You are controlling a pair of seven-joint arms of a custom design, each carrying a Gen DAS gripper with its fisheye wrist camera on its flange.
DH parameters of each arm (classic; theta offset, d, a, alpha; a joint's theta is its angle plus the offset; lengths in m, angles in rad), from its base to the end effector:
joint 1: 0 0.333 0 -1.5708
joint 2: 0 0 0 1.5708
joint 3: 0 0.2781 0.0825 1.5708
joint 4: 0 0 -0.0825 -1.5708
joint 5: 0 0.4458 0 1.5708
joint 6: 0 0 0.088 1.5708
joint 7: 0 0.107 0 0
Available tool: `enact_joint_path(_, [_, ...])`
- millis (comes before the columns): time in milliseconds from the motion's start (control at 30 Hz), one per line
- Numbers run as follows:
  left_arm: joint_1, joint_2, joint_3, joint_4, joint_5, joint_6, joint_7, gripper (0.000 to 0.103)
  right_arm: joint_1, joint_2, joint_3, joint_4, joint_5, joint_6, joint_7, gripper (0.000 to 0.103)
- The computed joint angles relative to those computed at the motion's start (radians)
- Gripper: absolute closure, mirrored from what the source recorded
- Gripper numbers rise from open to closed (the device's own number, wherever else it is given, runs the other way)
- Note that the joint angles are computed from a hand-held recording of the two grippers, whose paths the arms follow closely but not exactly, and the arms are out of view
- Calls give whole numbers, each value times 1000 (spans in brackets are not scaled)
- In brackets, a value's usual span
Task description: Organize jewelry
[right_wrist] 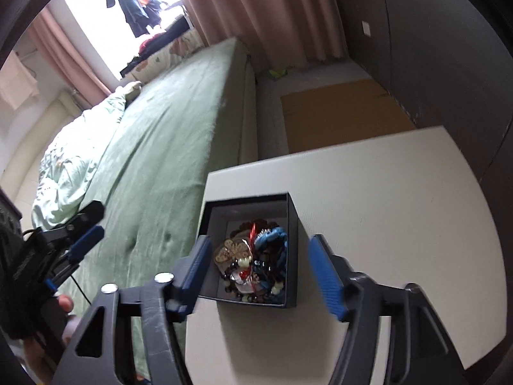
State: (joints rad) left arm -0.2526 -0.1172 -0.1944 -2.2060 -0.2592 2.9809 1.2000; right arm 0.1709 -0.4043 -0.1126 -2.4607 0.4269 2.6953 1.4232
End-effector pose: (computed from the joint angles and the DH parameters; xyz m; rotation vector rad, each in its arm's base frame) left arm 0.5615 -0.2518 0.4681 -2.0225 1.7388 -1.2463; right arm 0.5326 0.0170 0.4480 -1.6237 1.8440 -0.2851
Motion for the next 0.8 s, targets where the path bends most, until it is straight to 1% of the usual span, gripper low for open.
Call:
enact_joint_path(133, [10,8,-17,8,55,2,-50,26,-11,-16,-4,-8,-12,-21,-3,38])
enact_joint_path(200, [23,14,-31,15,116,-3,-102,26,-18,-27,-10,-13,-13,-35,-7,38])
enact_joint_path(333, [51,26,-62,35,303,-22,-243,26,-28,-61,-26,-34,-8,-38,-30,38])
enact_joint_path(467, [51,45,-78,64,446,-47,-358,26,-46,-97,-47,-59,4,-47,-36,38])
enact_joint_path(533, [43,57,-81,82,507,-70,-406,24,-54,-114,-55,-70,6,-50,-42,38])
enact_joint_path(633, [17,84,-83,116,565,-109,-432,21,-71,-138,-59,-84,-7,-58,-51,37])
enact_joint_path(700, [-3,104,-85,144,614,-143,-455,18,-83,-151,-57,-93,-20,-62,-52,30])
enact_joint_path(767, [-24,121,-85,172,674,-191,-496,18,-97,-167,-56,-103,-35,-64,-50,28])
enact_joint_path(800, [-32,125,-83,178,684,-199,-502,18,-105,-175,-55,-108,-44,-67,-47,28])
